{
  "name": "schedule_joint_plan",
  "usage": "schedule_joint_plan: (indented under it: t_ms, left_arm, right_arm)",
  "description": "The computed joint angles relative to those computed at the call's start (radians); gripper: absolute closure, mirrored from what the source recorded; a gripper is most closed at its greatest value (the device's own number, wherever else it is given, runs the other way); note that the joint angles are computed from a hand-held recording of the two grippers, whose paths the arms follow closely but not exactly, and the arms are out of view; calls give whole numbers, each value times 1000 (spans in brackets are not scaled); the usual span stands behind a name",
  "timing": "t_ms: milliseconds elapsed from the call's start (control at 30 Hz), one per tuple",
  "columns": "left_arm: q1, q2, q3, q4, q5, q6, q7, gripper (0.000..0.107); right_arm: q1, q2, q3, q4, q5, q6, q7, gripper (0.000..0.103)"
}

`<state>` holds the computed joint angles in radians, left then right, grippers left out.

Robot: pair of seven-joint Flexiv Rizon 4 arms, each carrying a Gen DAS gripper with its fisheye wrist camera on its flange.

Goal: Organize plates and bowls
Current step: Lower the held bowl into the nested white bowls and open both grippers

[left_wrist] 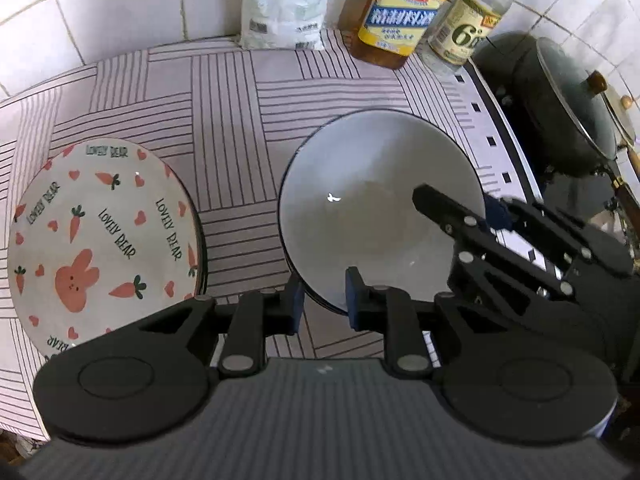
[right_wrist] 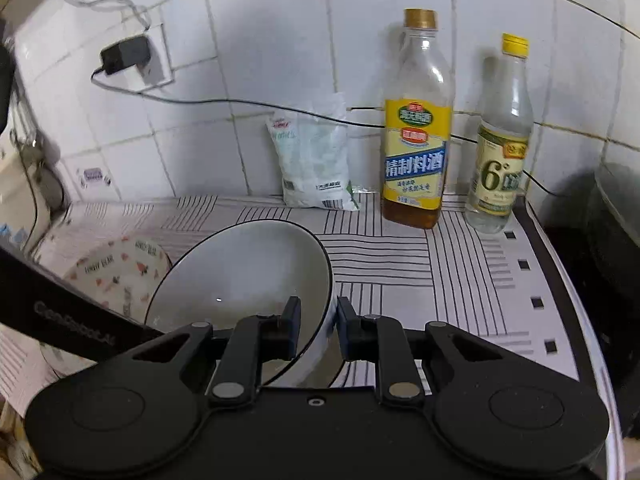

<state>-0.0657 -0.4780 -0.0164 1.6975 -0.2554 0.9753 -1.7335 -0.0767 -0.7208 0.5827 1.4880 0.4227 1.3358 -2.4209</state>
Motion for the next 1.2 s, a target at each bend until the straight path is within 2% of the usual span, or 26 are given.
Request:
schedule_joint_plan:
  t_ms: [67, 200, 333, 467, 567, 700, 767, 800, 867, 1000, 1067, 1200]
  left_arm:
    - [10, -11, -4, -17, -13, -32, 4, 86]
    - [21, -25, -14, -35, -36, -87, 4, 86]
    - [3, -34, 0, -56, -12, -102, -24, 84]
    - [3, -34, -4, -57, -9, -103, -16, 81]
    - [2, -33, -2, -55, -4, -101, -16, 81]
    - [11, -11, -15, -16, -35, -59, -8, 79]
    - [19, 4, -24, 9, -59, -32, 7, 78]
    - [22, 12, -27, 20, -68, -21, 15, 77]
    - [28, 29, -36, 42, -90, -3, 36, 77]
    - [31, 91, -52, 108, -137, 38, 91, 74]
    - [23, 114, -48, 127, -137, 54, 110, 74]
    - [19, 152, -71, 207, -207, 183, 155, 72]
  right_arm:
    - [11, -3, -14, -7, -16, -14, -1, 82]
    - [54, 9, -58, 35, -81, 45, -35, 82]
    - [28, -1, -35, 11, -82, 7, 7, 82]
    - [70, 8, -74, 69, -149, 115, -19, 82]
    - [52, 0, -52, 80, -184, 134, -2, 79]
    - [-9, -11, 16, 84, -200, 128, 26, 79]
    - [-66, -20, 82, 79, -189, 108, 20, 73]
    - [-120, -34, 148, 68, -169, 83, -2, 71]
    - [-209, -53, 246, 47, -107, 26, -38, 56]
    - [-291, -30, 308, 63, -16, 2, -121, 51]
    - [-338, -24, 344, 72, 31, -18, -170, 39]
    - [-388, -2, 352, 92, 94, -82, -226, 33]
